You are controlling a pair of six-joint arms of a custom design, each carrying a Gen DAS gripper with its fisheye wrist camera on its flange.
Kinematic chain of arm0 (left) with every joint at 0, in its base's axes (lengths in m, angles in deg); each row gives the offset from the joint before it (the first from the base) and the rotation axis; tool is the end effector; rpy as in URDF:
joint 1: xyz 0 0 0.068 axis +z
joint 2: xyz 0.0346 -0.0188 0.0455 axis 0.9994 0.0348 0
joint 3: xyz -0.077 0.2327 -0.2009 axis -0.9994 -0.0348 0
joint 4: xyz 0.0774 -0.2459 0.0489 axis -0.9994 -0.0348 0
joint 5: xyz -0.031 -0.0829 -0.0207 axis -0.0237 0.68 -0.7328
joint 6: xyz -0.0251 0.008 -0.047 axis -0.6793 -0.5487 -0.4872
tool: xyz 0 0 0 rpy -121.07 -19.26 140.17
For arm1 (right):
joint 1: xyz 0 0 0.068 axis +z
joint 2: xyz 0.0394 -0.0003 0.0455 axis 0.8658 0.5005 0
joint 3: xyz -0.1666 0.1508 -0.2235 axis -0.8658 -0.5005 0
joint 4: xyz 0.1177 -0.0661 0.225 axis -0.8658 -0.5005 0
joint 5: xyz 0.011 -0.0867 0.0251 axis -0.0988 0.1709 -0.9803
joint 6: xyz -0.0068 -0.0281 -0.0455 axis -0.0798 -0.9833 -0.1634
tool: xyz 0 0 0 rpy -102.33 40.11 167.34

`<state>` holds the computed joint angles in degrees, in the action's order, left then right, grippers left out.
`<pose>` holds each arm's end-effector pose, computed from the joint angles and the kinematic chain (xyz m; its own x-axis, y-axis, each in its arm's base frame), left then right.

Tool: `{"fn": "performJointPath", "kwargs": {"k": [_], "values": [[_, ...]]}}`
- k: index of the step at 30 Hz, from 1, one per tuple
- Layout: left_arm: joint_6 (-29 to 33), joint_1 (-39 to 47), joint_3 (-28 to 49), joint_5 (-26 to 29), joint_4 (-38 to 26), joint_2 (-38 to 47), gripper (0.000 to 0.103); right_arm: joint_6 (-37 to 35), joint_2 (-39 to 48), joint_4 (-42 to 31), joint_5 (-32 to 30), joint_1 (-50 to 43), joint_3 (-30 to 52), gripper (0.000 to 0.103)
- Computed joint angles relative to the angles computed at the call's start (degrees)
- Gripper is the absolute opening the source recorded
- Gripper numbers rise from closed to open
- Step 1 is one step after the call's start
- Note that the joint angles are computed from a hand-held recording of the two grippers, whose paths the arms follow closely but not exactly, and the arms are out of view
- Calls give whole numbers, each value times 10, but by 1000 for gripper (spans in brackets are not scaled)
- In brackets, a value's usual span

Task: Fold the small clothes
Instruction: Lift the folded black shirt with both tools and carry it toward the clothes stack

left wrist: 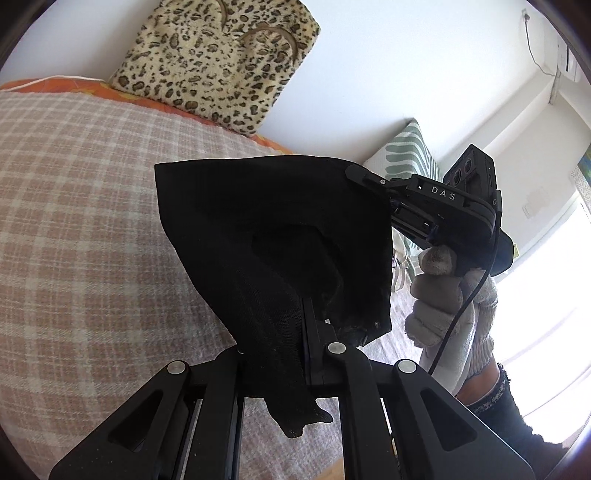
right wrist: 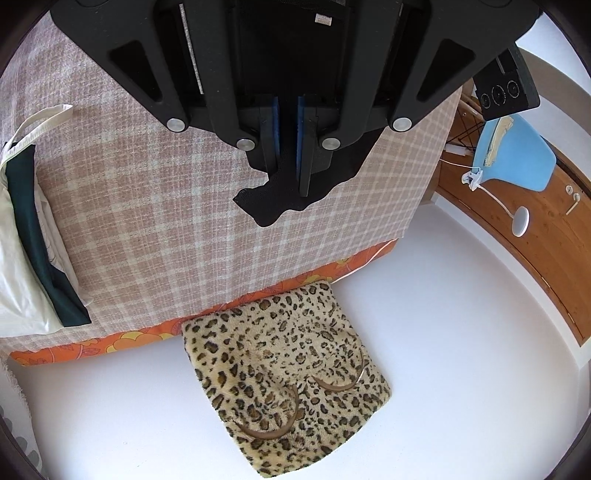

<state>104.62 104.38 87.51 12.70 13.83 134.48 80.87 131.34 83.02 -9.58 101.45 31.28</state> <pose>0.2668 0.0473 0.1832 -0.8237 0.0014 -0.5670 0.4358 0.6413 -0.6315 0.2257 0.1800 0.2175 -0.4834 0.3215 -0.8142 -0.0385 0.9214 0.3867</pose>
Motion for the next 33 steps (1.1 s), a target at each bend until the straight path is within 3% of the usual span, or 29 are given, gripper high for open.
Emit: {"fn": "performJointPath", "kwargs": {"k": [11, 19, 27, 33], "values": [[-121, -110, -30, -24, 130, -38, 7, -20, -139, -39, 5, -37, -67, 7], [-235, -233, -27, -67, 238, -45, 7, -59, -306, -153, -43, -141, -87, 7], [-324, -351, 5, -124, 316, -15, 7, -122, -429, -251, -198, -348, -90, 7], [-349, -404, 54, -162, 336, 27, 7, -186, -440, -283, -367, -549, -73, 7]]}}
